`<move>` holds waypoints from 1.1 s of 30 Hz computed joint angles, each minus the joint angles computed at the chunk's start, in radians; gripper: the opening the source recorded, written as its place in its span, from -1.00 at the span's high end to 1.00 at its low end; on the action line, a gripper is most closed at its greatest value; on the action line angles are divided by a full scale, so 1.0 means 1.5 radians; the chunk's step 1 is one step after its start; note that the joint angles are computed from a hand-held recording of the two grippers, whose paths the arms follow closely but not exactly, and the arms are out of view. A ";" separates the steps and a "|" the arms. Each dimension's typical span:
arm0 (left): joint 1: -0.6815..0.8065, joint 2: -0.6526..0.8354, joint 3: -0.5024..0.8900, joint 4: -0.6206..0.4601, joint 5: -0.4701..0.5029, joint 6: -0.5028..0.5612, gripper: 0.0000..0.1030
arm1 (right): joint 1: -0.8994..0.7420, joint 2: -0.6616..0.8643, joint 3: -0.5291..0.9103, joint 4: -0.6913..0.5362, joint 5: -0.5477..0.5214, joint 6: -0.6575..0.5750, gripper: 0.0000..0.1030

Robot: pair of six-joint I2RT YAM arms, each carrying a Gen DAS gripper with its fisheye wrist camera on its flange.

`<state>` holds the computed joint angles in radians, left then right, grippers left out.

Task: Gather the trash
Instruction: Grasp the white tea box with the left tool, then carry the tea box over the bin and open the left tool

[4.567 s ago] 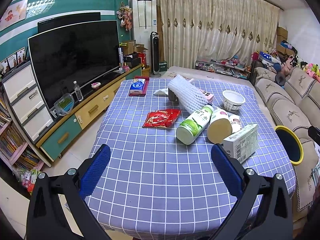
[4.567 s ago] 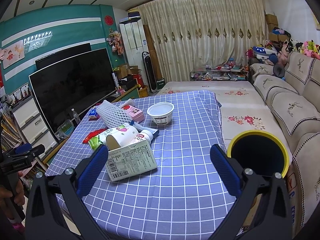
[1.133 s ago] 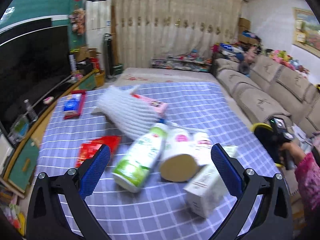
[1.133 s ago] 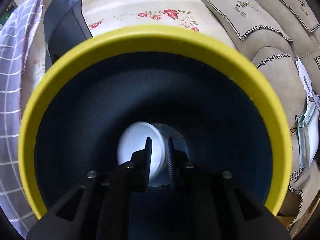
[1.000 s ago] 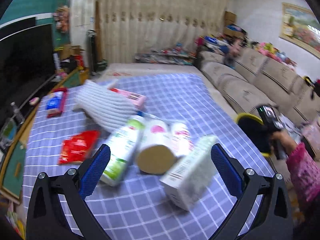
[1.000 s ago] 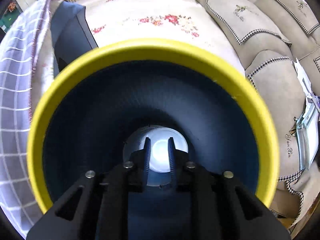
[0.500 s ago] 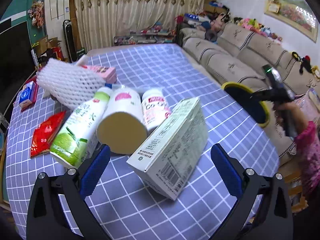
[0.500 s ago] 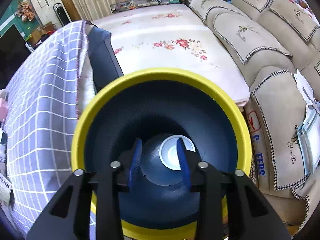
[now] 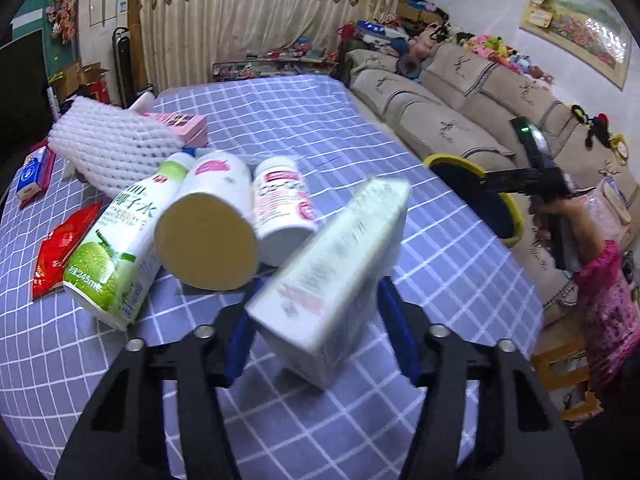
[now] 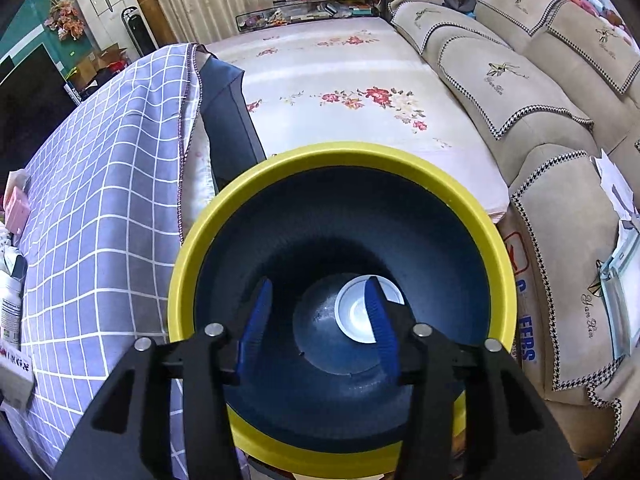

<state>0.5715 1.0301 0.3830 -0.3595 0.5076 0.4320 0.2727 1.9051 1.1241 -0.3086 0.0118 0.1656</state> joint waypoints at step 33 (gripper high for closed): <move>-0.398 0.123 0.085 0.150 -0.191 -0.188 0.41 | -0.055 -0.188 -0.137 0.055 -0.030 -0.018 0.10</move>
